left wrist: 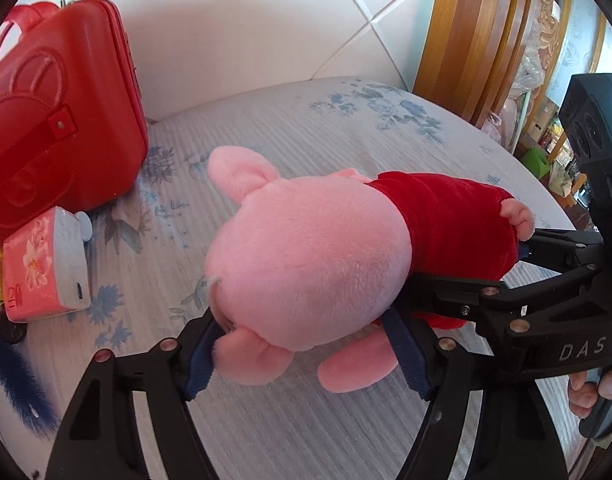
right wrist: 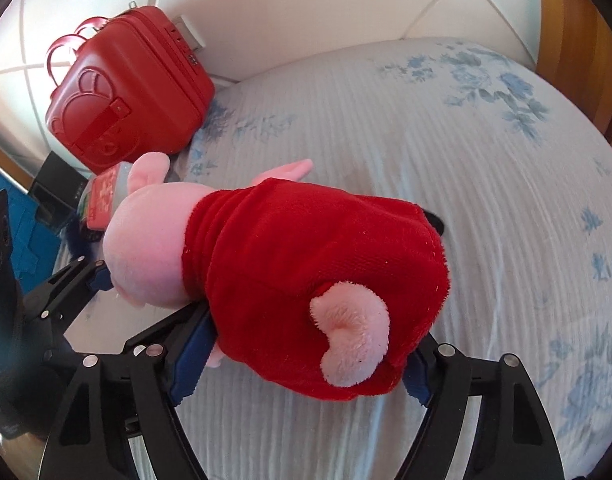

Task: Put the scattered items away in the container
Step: 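Carry the red-dressed pig plush into the blue crate with both tools and release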

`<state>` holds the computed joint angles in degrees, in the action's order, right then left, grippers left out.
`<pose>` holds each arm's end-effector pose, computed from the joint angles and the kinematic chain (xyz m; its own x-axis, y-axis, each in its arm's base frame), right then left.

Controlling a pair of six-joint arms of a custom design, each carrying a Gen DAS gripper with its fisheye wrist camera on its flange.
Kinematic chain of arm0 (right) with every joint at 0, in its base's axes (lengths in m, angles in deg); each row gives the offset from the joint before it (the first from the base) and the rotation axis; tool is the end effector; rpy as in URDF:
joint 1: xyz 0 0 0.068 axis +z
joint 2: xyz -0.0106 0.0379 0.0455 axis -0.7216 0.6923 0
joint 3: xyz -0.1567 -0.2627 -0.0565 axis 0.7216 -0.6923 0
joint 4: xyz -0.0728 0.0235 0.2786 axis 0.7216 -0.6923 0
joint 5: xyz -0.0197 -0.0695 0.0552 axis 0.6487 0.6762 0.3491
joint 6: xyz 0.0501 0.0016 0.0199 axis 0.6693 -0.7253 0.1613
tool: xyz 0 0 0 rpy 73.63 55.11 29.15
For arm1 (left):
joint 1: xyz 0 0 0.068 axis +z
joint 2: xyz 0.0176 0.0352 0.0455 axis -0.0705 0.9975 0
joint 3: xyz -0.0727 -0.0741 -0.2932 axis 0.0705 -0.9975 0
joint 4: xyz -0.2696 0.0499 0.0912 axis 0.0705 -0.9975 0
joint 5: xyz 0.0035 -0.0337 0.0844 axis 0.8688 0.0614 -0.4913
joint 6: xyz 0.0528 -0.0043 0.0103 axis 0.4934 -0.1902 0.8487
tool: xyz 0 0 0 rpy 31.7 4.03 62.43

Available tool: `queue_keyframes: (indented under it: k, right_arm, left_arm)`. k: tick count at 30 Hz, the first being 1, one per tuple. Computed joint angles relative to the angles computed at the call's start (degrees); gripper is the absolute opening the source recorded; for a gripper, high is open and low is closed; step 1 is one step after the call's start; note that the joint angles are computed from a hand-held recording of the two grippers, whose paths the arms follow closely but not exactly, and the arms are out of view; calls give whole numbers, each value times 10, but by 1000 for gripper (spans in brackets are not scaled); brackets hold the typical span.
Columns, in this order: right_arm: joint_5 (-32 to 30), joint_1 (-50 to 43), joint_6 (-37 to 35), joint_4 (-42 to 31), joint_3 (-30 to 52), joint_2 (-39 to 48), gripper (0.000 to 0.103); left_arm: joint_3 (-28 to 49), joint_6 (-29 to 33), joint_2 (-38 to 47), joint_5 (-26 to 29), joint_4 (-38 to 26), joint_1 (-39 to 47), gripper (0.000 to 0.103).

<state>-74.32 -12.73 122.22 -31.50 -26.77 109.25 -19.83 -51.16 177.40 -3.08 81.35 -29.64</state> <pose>0.2872 0.1855 0.1444 -0.8502 0.2857 -0.4422 0.1440 0.9341 0.3267 0.3337 -0.1667 0.1544 -0.6465 0.4901 -0.5847 0.6292 0.7759 -0.0454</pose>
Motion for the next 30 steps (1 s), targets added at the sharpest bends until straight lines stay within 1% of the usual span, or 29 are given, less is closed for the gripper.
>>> queue_keyframes:
  k: [4,11,16,19,21,24,26,29,30]
  right_arm:
    - [17,13,-9,-25,6,-36,80]
    - [69,67,-18,-98,53,-98,80]
    - [108,129,-30,-153,115,-117,80]
    - [130,170,-42,-183,167,-106,80]
    - [145,200,-51,-200,207,-90,80]
    - [162,245,-64,-221,272,-57,80]
    - [174,273,-65,-234,315,-33,80]
    - [199,317,-66,-263,391,10,80]
    - [207,331,-67,-274,422,28,80]
  left_arm:
    - [-14,-2,-50,-1,-10,5,75]
    - [-44,-6,-184,-5,-57,32,75]
    - [-66,-4,-307,-20,-116,66,75]
    - [-70,5,-380,-17,-170,108,75]
    - [-70,18,-428,-6,-213,153,75]
    - [-66,55,-488,33,-268,241,75]
    - [-60,87,-521,76,-303,314,75]
    - [-42,168,-551,174,-360,462,75]
    - [-30,207,-551,217,-384,523,75]
